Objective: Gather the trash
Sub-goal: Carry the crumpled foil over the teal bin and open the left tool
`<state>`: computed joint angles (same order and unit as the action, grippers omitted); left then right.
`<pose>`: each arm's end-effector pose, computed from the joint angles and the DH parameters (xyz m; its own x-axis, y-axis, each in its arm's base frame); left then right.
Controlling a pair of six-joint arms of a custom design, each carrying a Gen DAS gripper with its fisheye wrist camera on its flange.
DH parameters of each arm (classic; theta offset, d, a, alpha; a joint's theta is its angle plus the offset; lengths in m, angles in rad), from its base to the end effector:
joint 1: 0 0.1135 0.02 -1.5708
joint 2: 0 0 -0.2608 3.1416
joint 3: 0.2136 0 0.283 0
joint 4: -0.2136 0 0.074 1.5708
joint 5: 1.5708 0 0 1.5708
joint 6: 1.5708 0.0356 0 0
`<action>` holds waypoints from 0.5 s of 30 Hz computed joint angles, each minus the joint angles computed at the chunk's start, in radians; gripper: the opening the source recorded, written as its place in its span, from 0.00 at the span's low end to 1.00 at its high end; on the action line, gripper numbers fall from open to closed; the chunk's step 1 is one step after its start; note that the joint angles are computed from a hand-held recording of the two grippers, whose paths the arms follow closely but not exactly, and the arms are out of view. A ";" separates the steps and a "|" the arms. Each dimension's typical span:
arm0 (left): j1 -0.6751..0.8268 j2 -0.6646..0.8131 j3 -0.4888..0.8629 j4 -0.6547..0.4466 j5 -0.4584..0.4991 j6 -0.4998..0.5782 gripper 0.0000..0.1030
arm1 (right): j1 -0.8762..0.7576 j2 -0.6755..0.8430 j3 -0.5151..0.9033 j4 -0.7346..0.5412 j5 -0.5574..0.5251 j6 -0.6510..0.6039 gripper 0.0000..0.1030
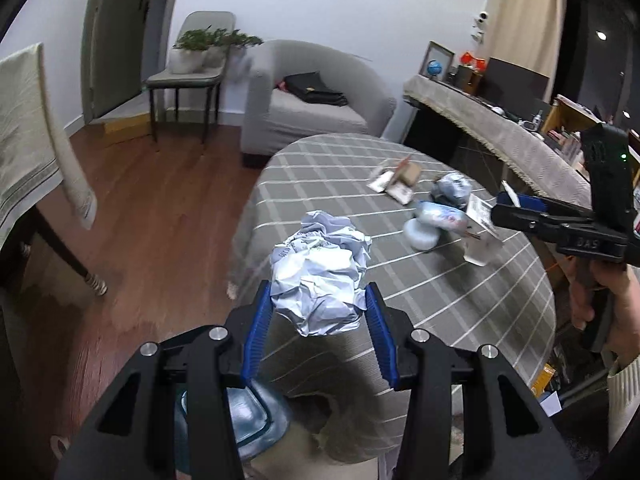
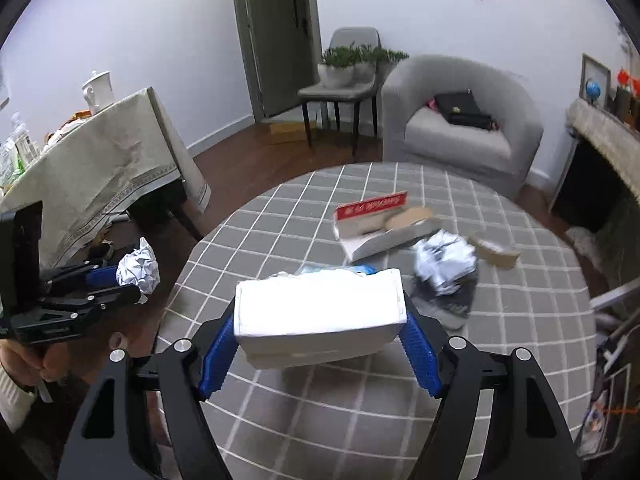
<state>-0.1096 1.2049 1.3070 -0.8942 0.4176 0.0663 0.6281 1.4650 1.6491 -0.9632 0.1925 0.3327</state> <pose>0.2673 -0.0439 0.3691 -0.6806 0.1358 -0.7199 0.4292 0.8703 -0.2415 0.2717 0.1889 0.4059 -0.6898 -0.1047 -0.7164 -0.2553 0.9611 0.1053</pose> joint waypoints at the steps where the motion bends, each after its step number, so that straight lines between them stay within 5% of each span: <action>1: 0.023 0.006 -0.001 -0.012 -0.001 0.014 0.48 | 0.007 0.015 0.012 -0.003 -0.006 0.009 0.72; 15: 0.190 0.044 -0.046 -0.065 -0.001 0.138 0.48 | 0.101 0.132 0.133 0.091 -0.067 0.080 0.72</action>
